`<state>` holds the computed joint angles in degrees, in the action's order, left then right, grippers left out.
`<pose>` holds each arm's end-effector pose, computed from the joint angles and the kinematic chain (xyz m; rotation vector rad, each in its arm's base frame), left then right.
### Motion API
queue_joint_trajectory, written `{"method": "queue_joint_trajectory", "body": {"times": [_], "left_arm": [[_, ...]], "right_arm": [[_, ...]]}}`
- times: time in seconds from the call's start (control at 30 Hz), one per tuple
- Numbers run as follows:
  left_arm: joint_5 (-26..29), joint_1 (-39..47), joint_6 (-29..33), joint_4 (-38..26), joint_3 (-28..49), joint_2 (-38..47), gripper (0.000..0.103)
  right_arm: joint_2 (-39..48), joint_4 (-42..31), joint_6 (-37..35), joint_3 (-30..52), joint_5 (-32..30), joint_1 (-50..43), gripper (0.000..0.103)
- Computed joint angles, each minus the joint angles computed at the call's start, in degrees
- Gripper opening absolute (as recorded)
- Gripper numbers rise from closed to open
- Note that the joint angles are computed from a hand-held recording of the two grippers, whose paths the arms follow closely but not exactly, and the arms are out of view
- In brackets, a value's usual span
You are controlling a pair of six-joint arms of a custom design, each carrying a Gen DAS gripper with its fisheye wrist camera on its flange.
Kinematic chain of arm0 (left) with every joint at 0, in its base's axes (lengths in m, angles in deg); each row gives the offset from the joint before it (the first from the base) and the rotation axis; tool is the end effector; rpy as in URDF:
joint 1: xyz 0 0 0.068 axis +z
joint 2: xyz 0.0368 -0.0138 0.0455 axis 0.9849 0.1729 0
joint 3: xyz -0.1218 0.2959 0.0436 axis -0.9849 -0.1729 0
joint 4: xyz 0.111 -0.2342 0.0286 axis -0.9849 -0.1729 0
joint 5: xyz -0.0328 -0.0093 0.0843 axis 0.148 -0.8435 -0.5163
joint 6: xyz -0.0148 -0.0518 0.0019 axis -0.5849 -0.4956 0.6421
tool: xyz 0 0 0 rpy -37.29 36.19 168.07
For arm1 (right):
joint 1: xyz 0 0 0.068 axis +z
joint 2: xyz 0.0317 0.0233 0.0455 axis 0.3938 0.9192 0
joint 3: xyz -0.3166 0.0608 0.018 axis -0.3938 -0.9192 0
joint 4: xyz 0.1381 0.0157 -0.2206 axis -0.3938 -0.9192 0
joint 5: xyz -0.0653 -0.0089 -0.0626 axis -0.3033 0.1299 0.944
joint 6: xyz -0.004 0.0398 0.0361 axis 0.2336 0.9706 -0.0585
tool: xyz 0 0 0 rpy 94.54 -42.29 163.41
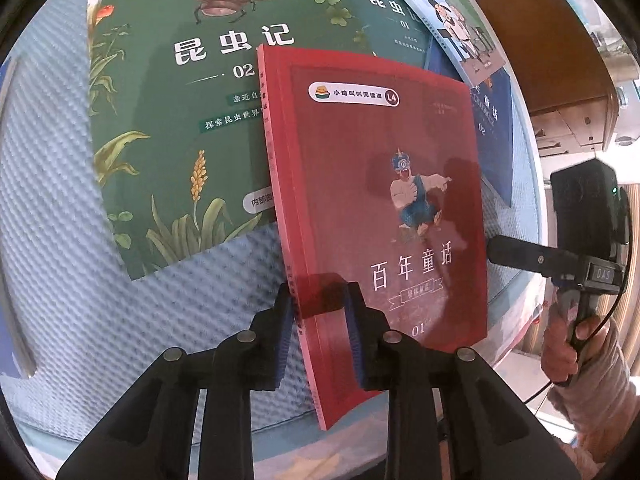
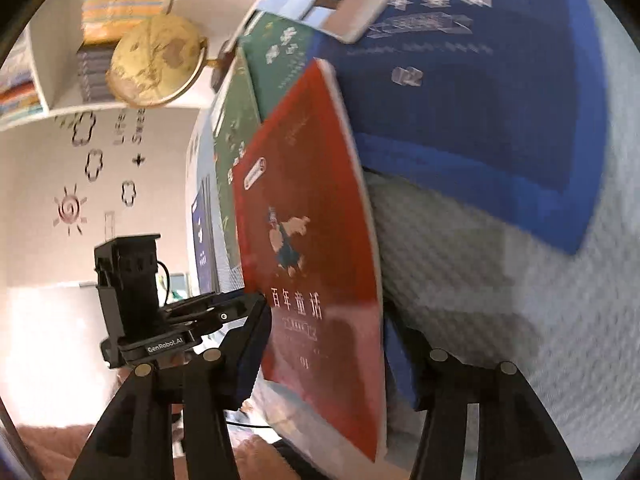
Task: Organize books
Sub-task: 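Carry the red book with the left tool toward the blue eagle book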
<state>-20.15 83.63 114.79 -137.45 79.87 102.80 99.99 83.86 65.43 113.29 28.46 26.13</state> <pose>0.3518 0.0091 0.2326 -0.5635 -2.9335 0.6209 0.3016 0.0433 0.1474 0.4895 2.6436 1.4201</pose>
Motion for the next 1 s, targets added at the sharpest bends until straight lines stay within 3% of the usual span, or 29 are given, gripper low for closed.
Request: {"method": "queue_joint_trajectory", "body": {"times": [0.17, 0.23, 0.33, 0.47, 0.57, 0.73, 1.0], "left_arm": [[1.66, 0.55, -1.44, 0.56, -0.14, 0.49, 0.025], [4.56, 2.55, -2.22, 0.45, 0.19, 1.26, 0.025], [7.59, 4.56, -2.38, -0.78, 0.85, 2.57, 0.024], [6.65, 3.81, -1.01, -0.82, 1.43, 1.68, 0.024], [5.71, 2.83, -0.24, -0.97, 2.03, -0.48, 0.023], [4.88, 2.39, 0.61, -2.2, 3.78, -3.0, 0.023], [6.36, 4.2, 4.12, -6.91, 9.73, -3.58, 0.023]], "right_arm": [[1.32, 3.84, 2.03, 0.95, 0.93, 0.72, 0.051], [0.16, -4.71, -2.68, 3.14, 4.71, 1.19, 0.022], [-0.76, -9.21, -5.69, 3.33, 5.54, 1.44, 0.019], [-3.48, -10.54, -5.57, 3.57, 9.8, 3.35, 0.019], [-6.6, -11.63, -5.33, 4.55, 10.53, 3.71, 0.012], [-11.11, -18.75, -8.84, 8.34, 13.66, 5.85, 0.012], [-13.89, -22.37, -8.77, 11.61, 14.99, 6.51, 0.012]]}}
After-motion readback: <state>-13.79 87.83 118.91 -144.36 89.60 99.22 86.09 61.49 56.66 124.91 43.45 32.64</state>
